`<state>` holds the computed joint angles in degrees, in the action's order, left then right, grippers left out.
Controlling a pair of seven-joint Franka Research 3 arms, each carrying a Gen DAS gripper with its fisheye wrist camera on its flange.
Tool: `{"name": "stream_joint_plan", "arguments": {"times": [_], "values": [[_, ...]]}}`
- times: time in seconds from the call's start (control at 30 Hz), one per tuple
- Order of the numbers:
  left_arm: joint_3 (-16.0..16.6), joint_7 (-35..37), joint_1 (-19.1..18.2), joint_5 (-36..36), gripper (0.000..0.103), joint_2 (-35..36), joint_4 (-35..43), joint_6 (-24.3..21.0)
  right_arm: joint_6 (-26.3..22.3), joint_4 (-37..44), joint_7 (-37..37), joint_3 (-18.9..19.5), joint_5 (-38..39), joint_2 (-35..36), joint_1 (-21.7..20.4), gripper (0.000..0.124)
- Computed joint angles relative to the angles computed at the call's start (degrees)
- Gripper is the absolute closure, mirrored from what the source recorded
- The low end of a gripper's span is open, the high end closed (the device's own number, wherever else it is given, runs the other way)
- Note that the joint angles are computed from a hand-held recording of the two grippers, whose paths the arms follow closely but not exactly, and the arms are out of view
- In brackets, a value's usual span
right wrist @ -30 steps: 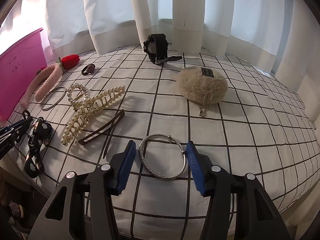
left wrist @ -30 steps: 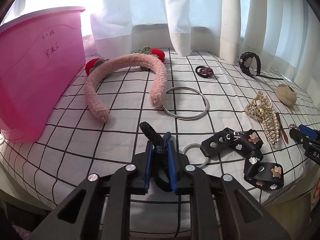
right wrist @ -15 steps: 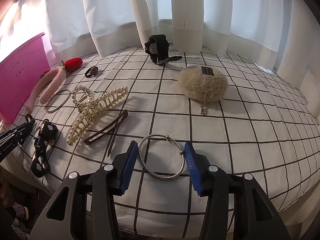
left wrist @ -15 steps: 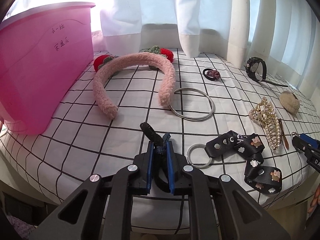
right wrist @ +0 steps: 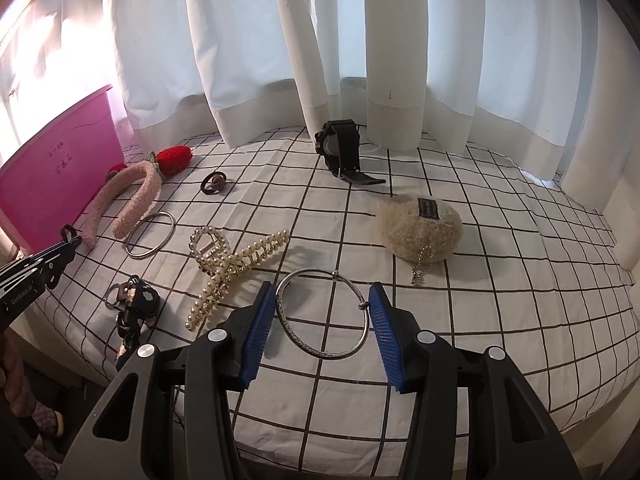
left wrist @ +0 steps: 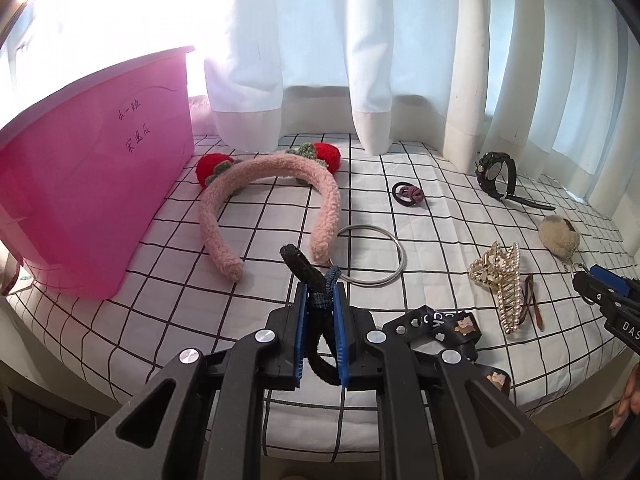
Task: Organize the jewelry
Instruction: 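Lift and carry the bow tie and bangle with both tools over the pink tub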
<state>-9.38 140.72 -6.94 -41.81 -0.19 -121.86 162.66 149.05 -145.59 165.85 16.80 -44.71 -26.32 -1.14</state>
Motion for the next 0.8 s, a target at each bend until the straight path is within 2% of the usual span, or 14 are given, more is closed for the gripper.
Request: {"name": "stream_joint_plan", "arguments": {"times": [0.2, 0.43, 0.67, 0.8], "values": [[1.6, -8.0, -0.2, 6.2, 0.09, -4.9, -0.8, -2.5, 0.5, 4.9, -8.9, -2.2, 4.7, 1.3, 2.6, 0.077], [4.9, -15.8, -1.1, 10.5, 0.09, -9.0, 0.9, -3.9, 4.3, 14.1, -18.9, -2.8, 8.7, 6.4, 4.0, 0.077], [7.6, -19.1, 0.5, 13.2, 0.09, -7.3, 6.8, -4.7, 5.7, 27.9, -24.1, -3.4, 8.5, 16.1, 7.0, 0.077], [8.0, -19.9, 3.3, 13.6, 0.09, -3.5, 12.9, -6.4, 5.8, 37.5, -25.4, -5.0, 7.9, 23.9, 10.6, 0.077]]}}
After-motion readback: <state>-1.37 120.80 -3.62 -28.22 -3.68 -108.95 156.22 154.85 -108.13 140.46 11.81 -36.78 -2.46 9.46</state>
